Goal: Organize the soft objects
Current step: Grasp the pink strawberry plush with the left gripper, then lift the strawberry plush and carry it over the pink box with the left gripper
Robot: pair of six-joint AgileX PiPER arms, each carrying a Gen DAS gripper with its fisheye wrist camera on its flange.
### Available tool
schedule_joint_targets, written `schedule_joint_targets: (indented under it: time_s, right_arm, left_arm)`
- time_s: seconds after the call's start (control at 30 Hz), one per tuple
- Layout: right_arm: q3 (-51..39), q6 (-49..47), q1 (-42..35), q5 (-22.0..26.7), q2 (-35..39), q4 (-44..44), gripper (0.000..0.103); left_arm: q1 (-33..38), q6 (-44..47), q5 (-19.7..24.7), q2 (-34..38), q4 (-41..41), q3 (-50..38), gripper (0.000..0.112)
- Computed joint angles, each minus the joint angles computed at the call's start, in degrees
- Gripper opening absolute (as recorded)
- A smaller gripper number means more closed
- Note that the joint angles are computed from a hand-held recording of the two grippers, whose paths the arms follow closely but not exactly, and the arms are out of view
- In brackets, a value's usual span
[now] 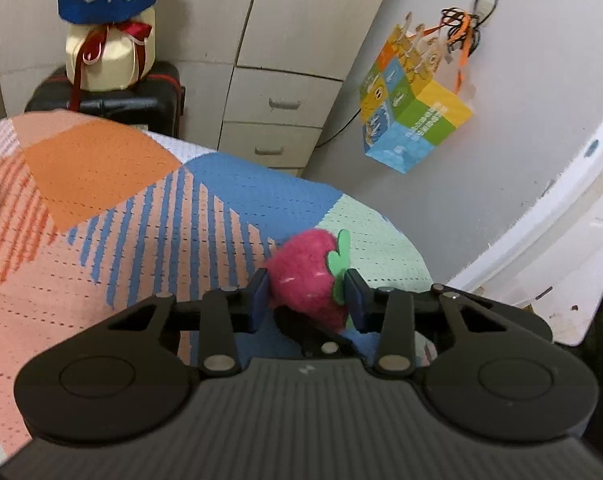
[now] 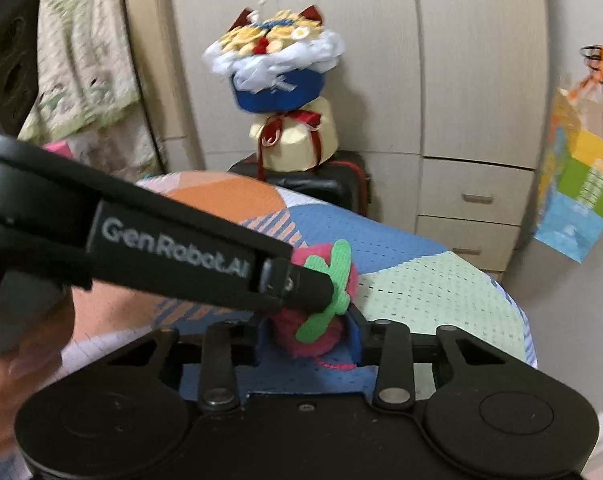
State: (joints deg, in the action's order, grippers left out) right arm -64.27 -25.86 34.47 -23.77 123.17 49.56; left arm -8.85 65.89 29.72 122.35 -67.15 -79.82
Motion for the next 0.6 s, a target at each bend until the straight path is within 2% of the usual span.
schedule_joint_targets:
  time_s: [0.07, 0.13, 0.3, 0.47, 0.6]
  right_arm:
    - [0.0, -8.1, 3.5, -3.9, -0.3, 8.5, 0.041]
    - [0.5, -10.2, 5.5, -5.3, -1.2, 10.4, 0.041]
    - [2.2, -15.0, 10.8, -8.3, -4.1, 17.0, 0.041]
    - [4.0, -14.8, 15.8, -12.7, -6.5, 21.9, 0.04]
    - [3.1, -21.1, 21.2, -17.1, -6.9, 31.8, 0.039]
  left_arm:
    - [0.4, 4.4, -0.4, -2.5, -3.3, 3.2, 0.039]
    - [0.8, 10.0, -1.4, -5.1, -7.2, 6.9, 0.039]
    - [3.6, 20.2, 0.7, -11.9, -13.8, 15.6, 0.039]
    - [7.3, 23.1, 4.8, -17.8, -12.9, 22.4, 0.039]
    - [10.3, 24.9, 7.8, -21.9, -10.2, 27.1, 0.039]
